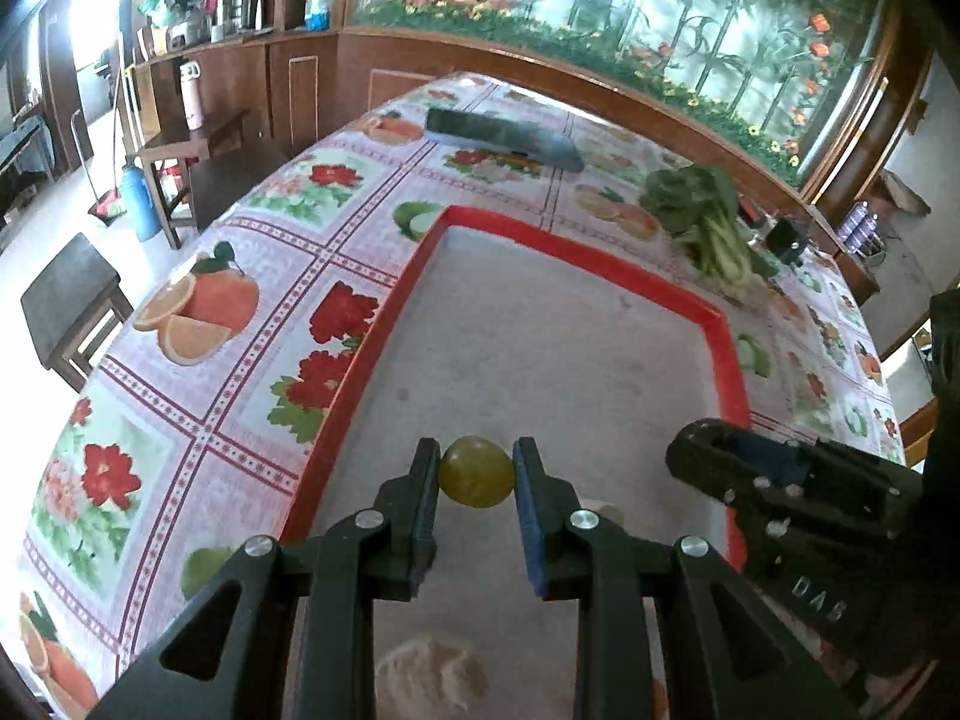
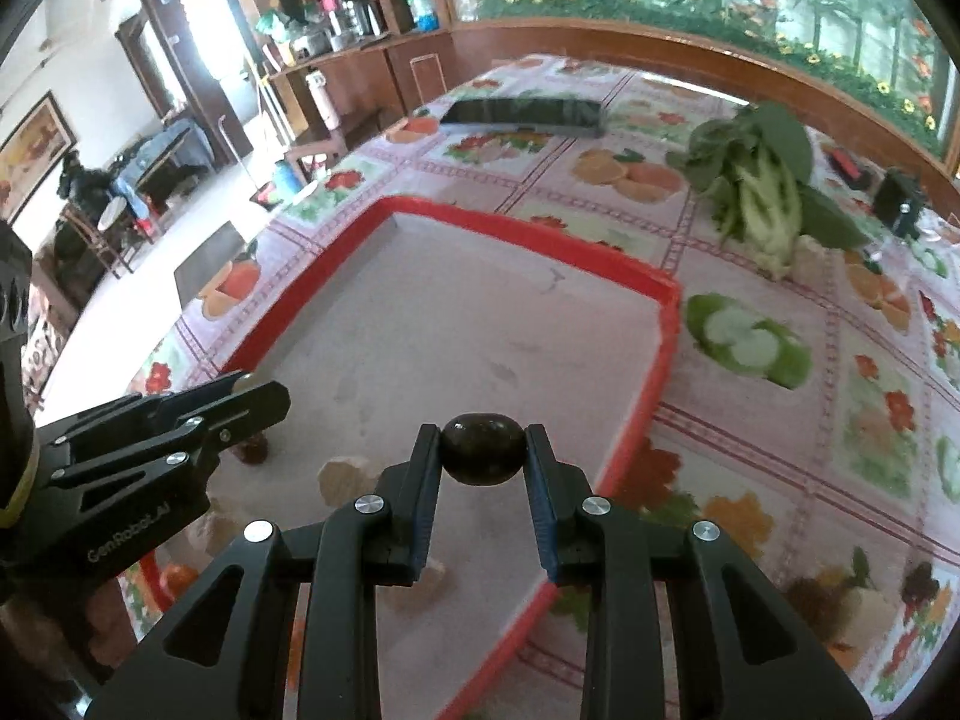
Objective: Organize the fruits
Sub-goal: 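Lower the grape and plum into the tray and open both tools, then move both open tools back over the oranges on the table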
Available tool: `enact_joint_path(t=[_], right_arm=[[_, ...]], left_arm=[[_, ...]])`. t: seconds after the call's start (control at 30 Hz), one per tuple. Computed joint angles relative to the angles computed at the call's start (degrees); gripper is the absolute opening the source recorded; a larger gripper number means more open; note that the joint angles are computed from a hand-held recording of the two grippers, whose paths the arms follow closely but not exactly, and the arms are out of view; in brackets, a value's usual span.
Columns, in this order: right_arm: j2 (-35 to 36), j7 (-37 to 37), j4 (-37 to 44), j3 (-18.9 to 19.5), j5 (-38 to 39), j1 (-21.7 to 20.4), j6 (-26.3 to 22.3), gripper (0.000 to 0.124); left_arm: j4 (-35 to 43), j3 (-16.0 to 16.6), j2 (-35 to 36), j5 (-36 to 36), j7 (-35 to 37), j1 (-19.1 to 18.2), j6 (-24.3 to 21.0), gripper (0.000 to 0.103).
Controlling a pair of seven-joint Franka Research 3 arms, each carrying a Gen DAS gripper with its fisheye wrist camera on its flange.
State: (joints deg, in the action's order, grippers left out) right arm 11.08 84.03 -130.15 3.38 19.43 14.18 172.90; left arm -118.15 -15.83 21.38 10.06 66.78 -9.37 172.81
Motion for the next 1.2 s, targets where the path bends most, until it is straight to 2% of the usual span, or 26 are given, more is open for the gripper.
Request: enact_joint_path(t=[0.3, 0.43, 0.5, 0.53, 0.6, 0.7, 0.8, 1.03, 1.2], right_arm=[[3.2, -2.5, 3.0, 0.6, -0.4, 0.0, -2.3, 0.027], [3.3, -3.6, 3.1, 0.8, -0.1, 0.0, -2.5, 0.028], [3.1, -3.4, 3.0, 0.5, -0.3, 0.2, -3.0, 0.032], [3.0, -2.7, 2.9, 0.0, -0.9, 0.7, -2.9, 0.038], [2.6, -2.2, 2.3, -0.2, -1.2, 0.9, -2.6, 0.038], [1.7, -0.7, 1.4, -0.8, -1.8, 1.2, -2.6, 0.038], [0.4, 0.2, 0.4, -0.7, -1.4, 0.9, -2.7, 0.038], [-3.8, 4.8, -3.3, -1.8, -4.3, 1.6, -2.0, 0.04], [-7.7, 10.0, -7.2, -2.3, -7.3, 1.4, -0.5, 0.045]], left_arm=[[3.1, -0.6, 3.3, -1.0, 1.0, 0.7, -2.7, 0.028], [2.9, -0.1, 3.1, -1.0, 0.3, 0.2, -2.5, 0.028], [2.7, 0.1, 2.9, -0.9, 0.0, 0.0, -2.5, 0.029], [2.6, 0.0, 2.8, -0.9, 0.0, 0.0, -2.5, 0.029], [2.2, -0.1, 2.5, -1.0, 0.0, 0.2, -2.6, 0.035], [0.8, 1.5, 1.4, 0.1, -1.9, -1.2, -1.7, 0.048], [-0.5, 2.3, 0.4, 1.2, -3.3, -1.9, -0.6, 0.054], [-3.2, 1.7, -2.0, 2.1, -4.2, -1.6, 1.2, 0.058], [-4.9, -0.8, -3.5, 1.1, -2.7, -0.2, 2.5, 0.059]])
